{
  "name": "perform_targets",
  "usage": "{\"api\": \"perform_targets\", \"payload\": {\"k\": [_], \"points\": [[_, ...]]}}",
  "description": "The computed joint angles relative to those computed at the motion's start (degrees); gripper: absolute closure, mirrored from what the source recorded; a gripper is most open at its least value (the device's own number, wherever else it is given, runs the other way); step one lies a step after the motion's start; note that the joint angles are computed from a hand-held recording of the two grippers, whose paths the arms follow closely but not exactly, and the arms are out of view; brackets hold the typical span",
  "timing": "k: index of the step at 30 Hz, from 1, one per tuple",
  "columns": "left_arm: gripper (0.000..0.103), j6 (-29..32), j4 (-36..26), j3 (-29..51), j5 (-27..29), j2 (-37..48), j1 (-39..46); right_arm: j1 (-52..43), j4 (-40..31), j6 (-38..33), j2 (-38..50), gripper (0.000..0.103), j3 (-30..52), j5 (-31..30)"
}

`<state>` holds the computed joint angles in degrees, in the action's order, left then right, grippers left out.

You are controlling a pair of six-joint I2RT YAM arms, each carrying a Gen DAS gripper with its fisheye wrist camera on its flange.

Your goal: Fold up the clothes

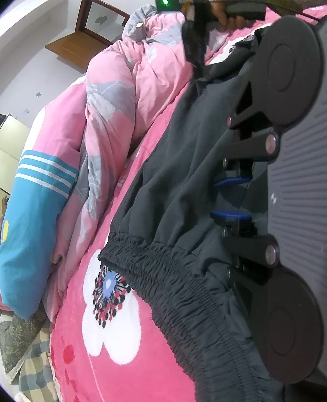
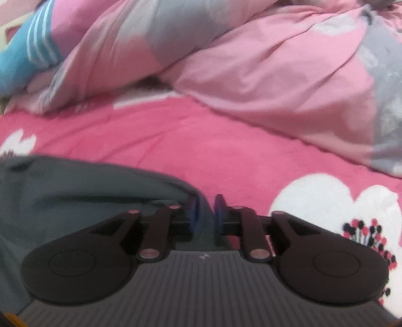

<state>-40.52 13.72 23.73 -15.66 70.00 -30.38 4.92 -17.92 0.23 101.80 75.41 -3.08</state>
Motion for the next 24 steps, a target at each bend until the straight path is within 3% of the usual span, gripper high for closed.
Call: {"api": "perform_targets", "payload": {"k": [2,7,12,15,17,19,20,24], "points": [[0.081,-0.1,0.2,-0.2,0.2,-0.1,0.2,1.4,1.7,-0.8,-3.3,0.075,-1.4,2.3],[0.081,-0.4,0.8,-0.7,0.5,-0.4,0.5,8.1,-3.0,-8.0,-2.0,0.075,5.7,-5.3],[0.081,-0.8,1.3,-1.1,0.2,-0.5,0.6,16.8,-17.1,-11.1,14.1,0.077,24.9,-14.6],[0.081,-0.8,2.3,-1.8,0.5,-0.6,0.7,20.1,-24.0,-10.9,27.6,0.084,40.7,-10.1],[0.081,-1.0,3.1,-2.3,1.2,-0.8,1.1,19.8,-21.6,-8.8,33.7,0.086,47.7,-5.9],[0.081,-1.1,3.5,-2.6,1.7,-1.0,1.5,18.6,-22.0,-1.9,37.2,0.087,54.2,-1.0],[0.081,-1.2,3.6,-2.7,1.8,-1.0,1.5,18.0,-21.5,0.0,37.1,0.086,54.6,1.8],[0.081,-1.4,3.5,-2.7,2.1,-1.1,1.7,11.7,-17.2,4.9,24.2,0.083,40.5,-0.4]]}}
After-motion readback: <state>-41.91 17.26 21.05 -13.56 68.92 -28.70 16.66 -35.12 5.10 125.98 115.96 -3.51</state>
